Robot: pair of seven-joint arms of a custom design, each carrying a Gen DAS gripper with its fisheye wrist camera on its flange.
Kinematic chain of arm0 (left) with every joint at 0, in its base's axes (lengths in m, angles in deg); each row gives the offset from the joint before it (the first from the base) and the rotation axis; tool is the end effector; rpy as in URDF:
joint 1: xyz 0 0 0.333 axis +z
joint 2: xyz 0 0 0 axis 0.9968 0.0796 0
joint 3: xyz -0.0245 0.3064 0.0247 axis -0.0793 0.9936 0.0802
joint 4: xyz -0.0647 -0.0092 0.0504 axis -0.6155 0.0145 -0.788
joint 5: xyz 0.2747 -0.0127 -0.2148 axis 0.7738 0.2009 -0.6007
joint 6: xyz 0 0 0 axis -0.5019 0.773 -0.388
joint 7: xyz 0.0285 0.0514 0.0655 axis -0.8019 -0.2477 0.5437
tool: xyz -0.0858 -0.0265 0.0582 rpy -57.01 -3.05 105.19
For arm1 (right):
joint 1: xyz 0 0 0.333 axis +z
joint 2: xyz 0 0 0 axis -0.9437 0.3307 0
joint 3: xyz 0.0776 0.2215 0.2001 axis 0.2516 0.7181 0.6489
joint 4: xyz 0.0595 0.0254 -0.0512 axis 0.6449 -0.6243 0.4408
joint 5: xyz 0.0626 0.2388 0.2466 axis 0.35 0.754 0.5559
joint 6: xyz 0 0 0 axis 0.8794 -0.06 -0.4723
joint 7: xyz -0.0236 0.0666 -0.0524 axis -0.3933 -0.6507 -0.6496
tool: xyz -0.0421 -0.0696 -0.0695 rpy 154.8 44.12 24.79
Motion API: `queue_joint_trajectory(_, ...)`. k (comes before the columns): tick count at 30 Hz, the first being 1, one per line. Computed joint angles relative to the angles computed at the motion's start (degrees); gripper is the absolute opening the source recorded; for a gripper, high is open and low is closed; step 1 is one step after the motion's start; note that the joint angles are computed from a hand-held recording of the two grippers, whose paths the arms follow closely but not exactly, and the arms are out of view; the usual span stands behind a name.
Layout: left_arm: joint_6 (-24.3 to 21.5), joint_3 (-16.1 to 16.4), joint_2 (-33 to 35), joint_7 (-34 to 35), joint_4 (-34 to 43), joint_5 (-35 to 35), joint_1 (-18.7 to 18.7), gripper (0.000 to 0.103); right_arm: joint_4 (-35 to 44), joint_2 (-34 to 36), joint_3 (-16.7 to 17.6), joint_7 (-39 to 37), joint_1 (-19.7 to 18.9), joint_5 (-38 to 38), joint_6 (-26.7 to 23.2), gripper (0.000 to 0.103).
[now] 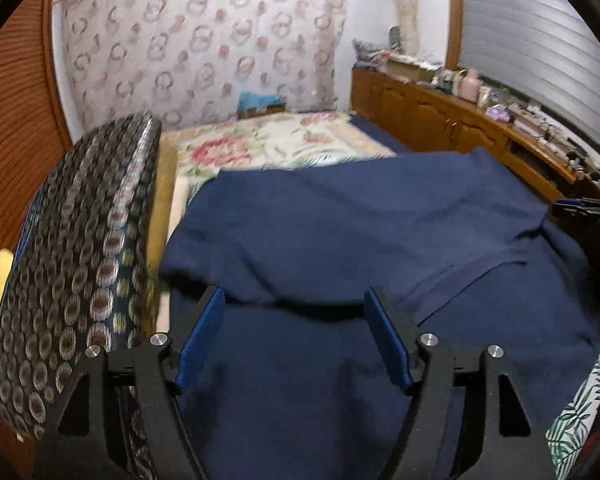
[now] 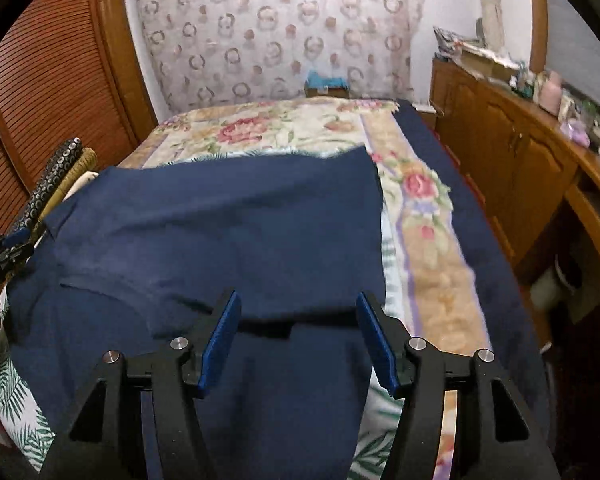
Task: Fold small clothes
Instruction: 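Lower both tools onto the folded edge and close them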
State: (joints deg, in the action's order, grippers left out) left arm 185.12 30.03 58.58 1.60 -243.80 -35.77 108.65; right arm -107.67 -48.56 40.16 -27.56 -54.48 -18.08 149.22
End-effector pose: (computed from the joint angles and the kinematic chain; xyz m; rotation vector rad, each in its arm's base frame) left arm 0.3835 -0.0238 0.4542 -1.8912 1.5051 -0.6737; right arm 0.5322 0.1711 0.5259 -2.0580 1.0150 -0.3830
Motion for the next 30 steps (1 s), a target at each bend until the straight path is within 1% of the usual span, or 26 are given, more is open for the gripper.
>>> queue_joint_trajectory(2, 0.9, 0.8, 0.3, 0.1, -0.9, -0.4, -0.8, 0.073, -0.3, 0.0, 0.1, -0.2, 0.1, 0.7, -0.6, 0.062)
queue_joint_trajectory(4, 1.3, -0.3, 0.5, -0.1, -1.4, -0.5, 0.1, 0.073, -0.5, 0.4, 0.3, 0.5, 0.3, 0.0, -0.5, 0.062)
queue_joint_trajectory(9, 0.1, -3.5, 1.6, -0.7, -0.2, 0.5, 2.8, 0.073, 3.8, 3.6, 0.2, 7.8, -0.4, -6.7, -2.5, 0.062)
queue_joint_trajectory(10, -0.1, -3.7, 2.0, -0.9, 0.2, 0.8, 2.9, 0.073, 4.6, 4.2, 0.3, 8.3, -0.7, -6.7, -3.1, 0.062)
queue_joint_trajectory(14, -1.7, -3.6, 3.8, -1.8, 1.9, 2.4, 2.8, 0.073, 10.6, 7.7, 0.5, 12.4, -2.4, -8.6, -7.7, 0.062)
queue_joint_trajectory(18, -3.0, -3.4, 5.8, -4.3, 3.8, 4.8, 2.7, 0.073, 16.0, 10.9, 1.1, 15.7, -4.0, -9.3, -10.6, 0.062)
queue_joint_trajectory(20, -3.7, -1.3, 7.3, -4.9, 4.7, 5.0, 0.7, 0.073, 18.5, 12.5, 1.5, 17.0, -4.6, -9.9, -11.5, 0.062)
queue_joint_trajectory(23, -5.9, 4.7, 9.5, -3.6, 6.2, 3.1, -5.2, 0.073, 19.1, 13.4, 2.4, 16.6, -5.4, -9.5, -10.8, 0.062)
queue_joint_trajectory(24, -6.6, 6.1, 10.4, -3.4, 7.1, 2.5, -6.7, 0.073, 18.7, 13.3, 2.7, 16.0, -5.7, -9.1, -10.2, 0.062)
queue_joint_trajectory(26, -7.1, 7.9, 11.7, -3.9, 8.4, 2.2, -8.1, 0.073, 16.9, 12.9, 3.3, 14.8, -5.4, -8.6, -7.6, 0.062)
queue_joint_trajectory(28, -7.8, 10.2, 12.9, -3.6, 9.4, 0.9, -10.2, 0.073, 12.4, 10.8, 4.2, 12.3, -5.0, -7.0, -3.6, 0.062)
queue_joint_trajectory(30, -8.5, 12.0, 14.3, -3.3, 10.8, -0.6, -12.0, 0.073, 10.2, 9.9, 4.2, 11.4, -4.2, -7.1, -1.0, 0.062)
